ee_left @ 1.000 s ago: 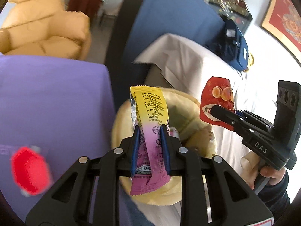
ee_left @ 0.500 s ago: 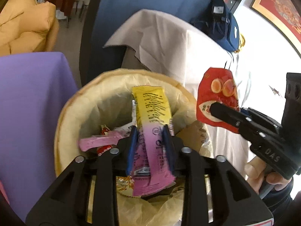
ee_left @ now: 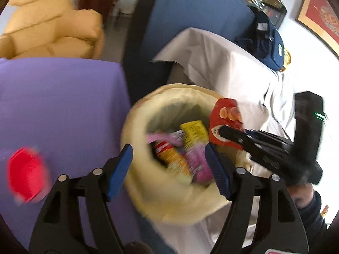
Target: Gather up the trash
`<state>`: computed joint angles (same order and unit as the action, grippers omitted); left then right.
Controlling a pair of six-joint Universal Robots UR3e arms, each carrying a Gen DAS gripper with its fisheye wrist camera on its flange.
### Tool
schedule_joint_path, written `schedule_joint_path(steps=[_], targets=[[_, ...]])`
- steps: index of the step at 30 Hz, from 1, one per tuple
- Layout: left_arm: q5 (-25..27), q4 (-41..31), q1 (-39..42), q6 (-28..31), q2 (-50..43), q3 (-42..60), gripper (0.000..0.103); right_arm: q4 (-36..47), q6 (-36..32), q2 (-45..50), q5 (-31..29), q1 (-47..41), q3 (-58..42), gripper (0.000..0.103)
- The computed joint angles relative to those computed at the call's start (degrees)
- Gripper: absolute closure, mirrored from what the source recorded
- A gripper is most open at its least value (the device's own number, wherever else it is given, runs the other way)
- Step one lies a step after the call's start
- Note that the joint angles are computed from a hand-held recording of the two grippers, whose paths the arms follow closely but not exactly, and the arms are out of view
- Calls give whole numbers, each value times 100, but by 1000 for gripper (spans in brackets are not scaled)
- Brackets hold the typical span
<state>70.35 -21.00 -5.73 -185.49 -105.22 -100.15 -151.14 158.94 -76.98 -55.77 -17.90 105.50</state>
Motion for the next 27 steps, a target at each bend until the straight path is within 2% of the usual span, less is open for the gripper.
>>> schedule_joint_path(steps=[4,6,9,14,18,22,27], targets=[[202,-90,337,158,1503,-1354,36,149,-7,194,-536,379,-179,80],[367,-269,517,347,2402,-1999,36,-148,64,196,-839,542,-49,63],[587,-615,738,650,3635,-2722,36,-456,266,28,-789,492,291,52],[836,-1791,1090,1064,5679,-3420,36,-1175,644,-786,-914,389,1213,51],[1380,-2128,771,881,6506,-3618,36,-715,555,-2144,-432,220,2017,51],[2733,-1943,-329,108,6397,-3552,36,-104,437,-3930,-321,446,2831,51],[3455,-1897,-1053,-287,6453,-3555,36,701,601,-5653,-196,876,3341,50]])
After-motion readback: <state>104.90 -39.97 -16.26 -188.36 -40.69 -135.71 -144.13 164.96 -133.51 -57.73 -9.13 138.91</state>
